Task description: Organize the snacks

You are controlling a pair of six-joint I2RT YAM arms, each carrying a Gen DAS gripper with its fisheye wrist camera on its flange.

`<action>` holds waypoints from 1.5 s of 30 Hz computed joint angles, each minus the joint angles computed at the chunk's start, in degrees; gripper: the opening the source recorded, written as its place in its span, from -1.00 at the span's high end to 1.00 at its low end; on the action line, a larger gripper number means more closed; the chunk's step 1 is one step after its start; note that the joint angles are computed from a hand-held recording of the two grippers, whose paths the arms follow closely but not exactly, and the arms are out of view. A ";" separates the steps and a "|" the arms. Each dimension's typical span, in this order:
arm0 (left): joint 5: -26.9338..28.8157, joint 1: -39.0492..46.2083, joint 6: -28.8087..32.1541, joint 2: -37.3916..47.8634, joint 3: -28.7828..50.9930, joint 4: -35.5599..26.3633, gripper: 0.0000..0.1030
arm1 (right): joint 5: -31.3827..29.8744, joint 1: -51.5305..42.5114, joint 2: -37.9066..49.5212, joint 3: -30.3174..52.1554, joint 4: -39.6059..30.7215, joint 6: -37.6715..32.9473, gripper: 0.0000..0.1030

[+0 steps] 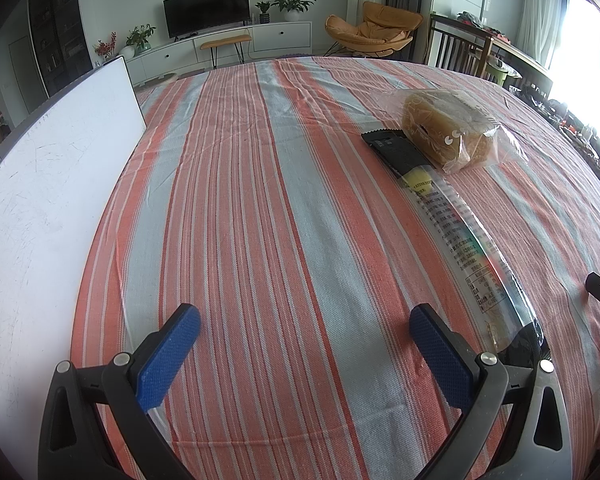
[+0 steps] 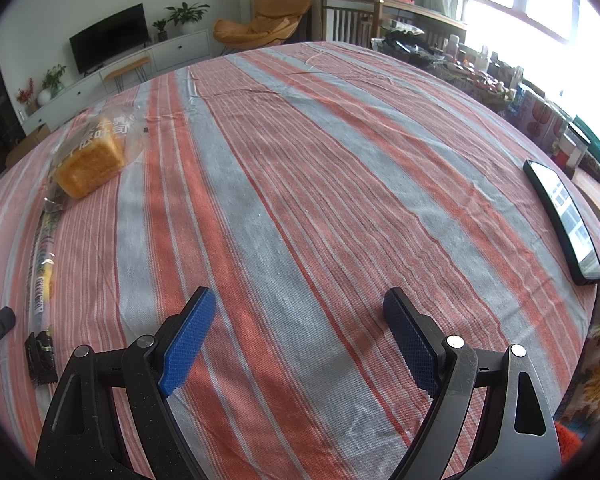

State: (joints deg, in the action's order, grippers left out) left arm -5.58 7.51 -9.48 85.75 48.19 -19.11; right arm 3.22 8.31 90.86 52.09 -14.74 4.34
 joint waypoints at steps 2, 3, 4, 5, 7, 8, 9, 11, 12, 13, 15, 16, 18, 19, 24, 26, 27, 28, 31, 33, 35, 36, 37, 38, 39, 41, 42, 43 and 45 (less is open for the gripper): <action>0.01 0.03 0.03 0.02 0.02 0.00 -1.00 | 0.00 0.00 0.00 0.00 0.00 0.00 -0.71; 0.01 0.03 0.03 0.02 0.02 0.00 -1.00 | 0.00 0.00 0.00 0.00 0.00 0.00 -0.71; 0.03 0.06 0.05 0.04 0.02 0.02 -1.00 | 0.00 0.00 0.00 0.00 0.00 0.00 -0.71; 0.03 0.06 0.05 0.04 0.02 0.02 -1.00 | 0.00 0.00 0.00 0.00 0.00 0.00 -0.71; 0.05 0.11 0.09 0.07 0.04 0.04 -1.00 | 0.00 0.00 0.00 0.00 0.00 0.00 -0.71; 0.03 0.08 0.07 0.05 0.02 0.04 -1.00 | 0.00 0.00 0.00 0.00 0.00 0.00 -0.71; 0.03 0.08 0.07 0.05 0.02 0.04 -1.00 | -0.01 -0.02 -0.01 0.00 -0.01 0.00 -0.71; 0.07 0.15 0.12 0.09 0.05 0.06 -1.00 | -0.01 -0.02 -0.01 0.00 -0.01 0.00 -0.71; 0.03 0.08 0.06 0.05 0.02 0.04 -1.00 | -0.01 -0.02 -0.01 0.00 -0.01 0.00 -0.71; 0.04 0.10 0.08 0.06 0.03 0.04 -1.00 | -0.08 -0.05 0.00 0.00 0.01 0.03 -0.71; 0.03 0.08 0.07 0.05 0.02 0.04 -1.00 | -0.05 0.09 -0.01 -0.01 0.00 0.16 -0.71; 0.03 0.08 0.07 0.05 0.02 0.04 -1.00 | 0.05 0.31 -0.13 -0.11 -0.02 0.31 -0.71; 0.03 0.08 0.07 0.05 0.02 0.04 -1.00 | 0.12 0.40 -0.10 -0.12 -0.01 0.37 -0.72; 0.03 0.08 0.07 0.05 0.02 0.04 -1.00 | 0.10 0.34 -0.13 -0.14 -0.01 0.35 -0.72; 0.10 0.19 0.17 0.14 0.05 0.11 -1.00 | 0.35 0.68 -0.03 -0.11 -0.03 0.48 -0.73; 0.07 0.13 0.13 0.11 0.03 0.10 -1.00 | 0.40 0.77 0.00 -0.07 -0.04 0.55 -0.74; 0.03 0.06 0.07 0.06 0.01 0.07 -1.00 | 0.38 0.80 0.00 -0.09 -0.01 0.60 -0.74; 0.03 0.06 0.07 0.06 0.01 0.07 -1.00 | 0.33 0.71 -0.03 -0.08 -0.05 0.54 -0.74; 0.03 0.06 0.07 0.06 0.01 0.07 -1.00 | 0.36 0.93 0.08 -0.06 0.04 0.75 -0.74; 0.02 0.05 0.05 0.05 0.00 0.05 -1.00 | 0.41 0.99 0.08 -0.08 0.06 0.81 -0.74; 0.02 0.05 0.05 0.05 0.00 0.05 -1.00 | 0.36 0.89 0.06 -0.05 0.02 0.74 -0.74; 0.02 0.05 0.05 0.05 0.00 0.05 -1.00 | 0.45 1.02 0.08 -0.08 0.05 0.83 -0.74; 0.02 0.05 0.05 0.05 0.00 0.05 -1.00 | 0.36 0.88 0.04 -0.06 0.00 0.73 -0.74; 0.02 0.05 0.05 0.05 0.00 0.05 -1.00 | 0.44 0.99 0.06 -0.09 0.04 0.82 -0.74; 0.02 0.05 0.05 0.05 0.00 0.05 -1.00 | 0.36 0.87 0.03 -0.07 0.00 0.74 -0.74; 0.08 0.15 0.14 0.11 0.03 0.10 -1.00 | 0.43 1.00 0.06 -0.10 0.05 0.84 -0.74; 0.02 0.05 0.06 0.05 0.00 0.06 -1.00 | 0.40 0.96 0.05 -0.10 0.04 0.82 -0.74; 0.02 0.05 0.06 0.05 0.00 0.06 -1.00 | 0.40 0.96 0.05 -0.10 0.04 0.82 -0.74; 0.02 0.05 0.06 0.05 0.00 0.06 -1.00 | 0.40 0.97 0.05 -0.10 0.05 0.82 -0.74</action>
